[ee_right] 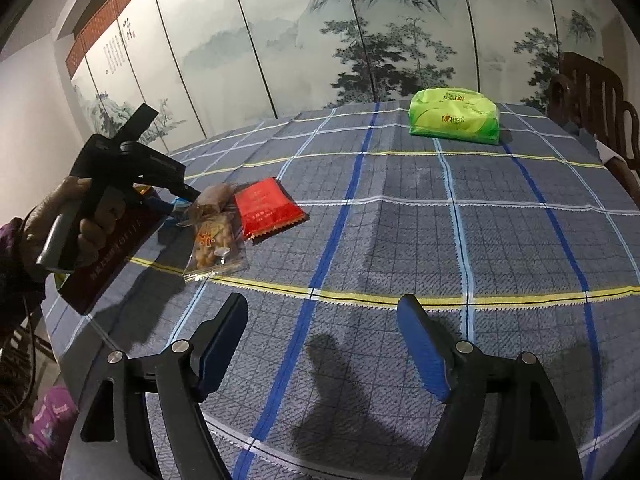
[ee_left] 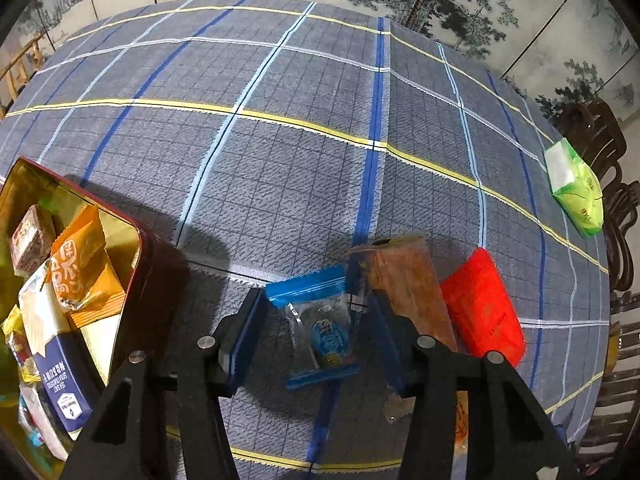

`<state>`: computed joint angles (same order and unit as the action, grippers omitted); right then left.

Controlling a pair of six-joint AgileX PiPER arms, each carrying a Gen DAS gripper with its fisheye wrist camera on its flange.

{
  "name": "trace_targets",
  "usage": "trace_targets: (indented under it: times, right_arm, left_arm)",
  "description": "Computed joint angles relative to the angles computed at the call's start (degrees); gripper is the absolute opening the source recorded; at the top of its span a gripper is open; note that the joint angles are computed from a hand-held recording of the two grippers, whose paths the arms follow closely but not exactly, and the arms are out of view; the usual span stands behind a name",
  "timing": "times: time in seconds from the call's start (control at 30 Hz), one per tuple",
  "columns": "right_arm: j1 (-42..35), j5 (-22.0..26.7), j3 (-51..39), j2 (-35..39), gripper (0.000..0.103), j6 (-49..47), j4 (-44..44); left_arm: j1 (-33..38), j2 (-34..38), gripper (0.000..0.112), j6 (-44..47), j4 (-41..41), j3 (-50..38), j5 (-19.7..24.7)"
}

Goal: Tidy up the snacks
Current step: 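Lift the blue candy with the left gripper while the right moves toward the peanut bag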

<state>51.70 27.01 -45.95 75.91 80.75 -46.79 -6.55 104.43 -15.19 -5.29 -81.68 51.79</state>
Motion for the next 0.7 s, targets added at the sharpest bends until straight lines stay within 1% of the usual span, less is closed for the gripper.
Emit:
trace_targets:
  times: [0.13, 0.3, 0.33, 0.37, 0.4, 0.47, 0.53, 0.63, 0.7]
  right_arm:
    - [-0.95, -1.16, 0.52, -0.46, 0.079, 0.41, -0.15]
    - [-1.33, -1.53, 0.94, -1.0, 0.08, 1.14, -0.25]
    - [-1.27, -1.39, 0.8, -0.85, 0.081, 1.15, -0.23]
    - [-1.33, -1.46, 0.92, -0.94, 0.081, 1.11, -0.25]
    - [-1.36, -1.48, 0.94, -0.95, 0.081, 1.08, -0.25]
    - [-1.56, -1.53, 0.77, -0.82, 0.081, 0.43, 0.32]
    - [-1.84, -1.42, 0.65, -0.7, 0.082, -0.24, 1.1]
    - [-2.32, -1.1, 0.46, -0.42, 0.082, -1.24, 2.31]
    - [-1.97, -0.5, 0.3, -0.17, 0.082, -0.79, 2.04]
  left_arm:
    - [-1.04, -1.82, 0.048, -2.39, 1.75, 3.19, -2.91]
    - [-3.97, -4.41, 0.047, -5.69, 7.05, 8.04, -7.5]
    - [-3.94, -4.76, 0.044, -6.1, 7.44, 8.67, -8.28]
    - [-3.82, -4.92, 0.025, -6.01, 7.38, 8.94, -8.77]
    - [-3.26, -5.04, 0.024, -3.95, 5.96, 9.15, -9.2]
    - [-2.23, -5.29, 0.02, -0.11, 3.11, 9.24, -8.57]
    - [-1.05, -6.65, 0.02, 3.54, -0.93, 10.66, -7.85]
    - [-1.27, -12.76, 0.02, 5.44, -2.53, 17.25, -10.0]
    - [-1.28, -18.05, 0.02, 8.09, -4.64, 21.95, -10.63]
